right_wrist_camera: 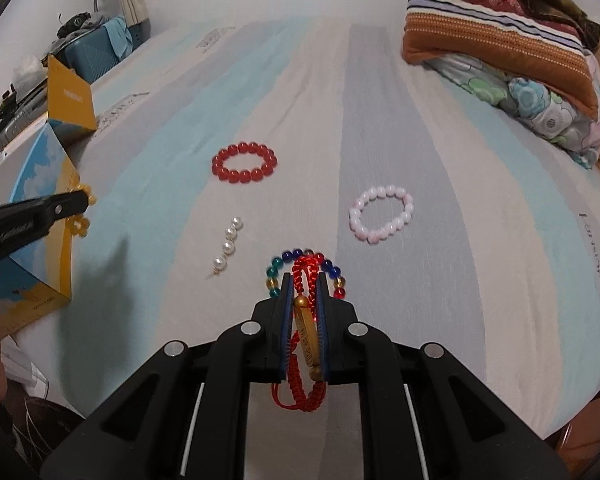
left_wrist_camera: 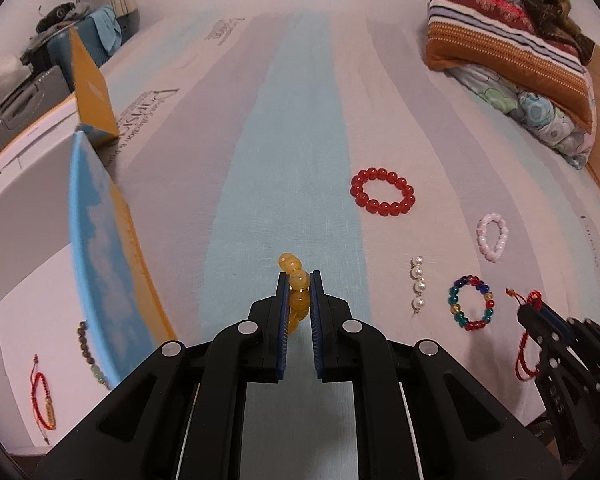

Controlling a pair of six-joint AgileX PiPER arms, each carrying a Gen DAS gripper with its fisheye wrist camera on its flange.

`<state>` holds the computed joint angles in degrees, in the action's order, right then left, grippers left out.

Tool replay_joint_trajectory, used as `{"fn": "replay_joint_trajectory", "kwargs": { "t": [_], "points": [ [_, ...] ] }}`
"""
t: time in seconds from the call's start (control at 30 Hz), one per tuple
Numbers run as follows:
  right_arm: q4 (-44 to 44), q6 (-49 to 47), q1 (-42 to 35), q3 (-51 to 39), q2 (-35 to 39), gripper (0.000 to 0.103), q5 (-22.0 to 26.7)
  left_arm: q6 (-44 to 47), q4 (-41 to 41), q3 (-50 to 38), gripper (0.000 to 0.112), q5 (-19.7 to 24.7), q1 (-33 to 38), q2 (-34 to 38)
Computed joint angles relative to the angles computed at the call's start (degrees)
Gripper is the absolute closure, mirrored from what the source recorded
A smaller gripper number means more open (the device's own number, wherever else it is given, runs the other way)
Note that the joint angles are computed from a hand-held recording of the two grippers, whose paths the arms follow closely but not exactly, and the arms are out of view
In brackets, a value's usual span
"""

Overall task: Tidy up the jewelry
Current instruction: 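Carry both bracelets over the white cardboard box with both tools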

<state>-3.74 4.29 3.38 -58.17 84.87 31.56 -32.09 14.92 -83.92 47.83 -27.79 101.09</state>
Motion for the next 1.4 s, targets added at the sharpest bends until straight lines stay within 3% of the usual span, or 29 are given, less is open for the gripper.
{"fn": "replay_joint_trajectory", "kwargs": {
  "t": [0.43, 0.8, 1.07, 1.4],
  "points": [
    [-5.19, 7.10, 5.72, -4.68, -0.85, 0.093, 2.83, -0.98, 2.12, 5.09, 0.103, 0.24, 0.73, -9.92],
    [-13.71, 18.25, 14.00, -13.31, 1.08, 0.093, 8.82, 1.99, 1.18, 9.08, 0.103, 1.84, 6.57, -18.95],
    [-18.41, 24.33, 22.14, -20.27, 3.71, 0.093, 12.93, 7.01, -1.59, 11.13, 0.103, 3.41, 14.41, -24.90],
    [-20.46, 28.94, 32.70, -29.09, 9.04, 0.093, 16.87, 18.62, -9.02, 14.54, 0.103, 4.72, 29.38, -30.84]
  ]
}}
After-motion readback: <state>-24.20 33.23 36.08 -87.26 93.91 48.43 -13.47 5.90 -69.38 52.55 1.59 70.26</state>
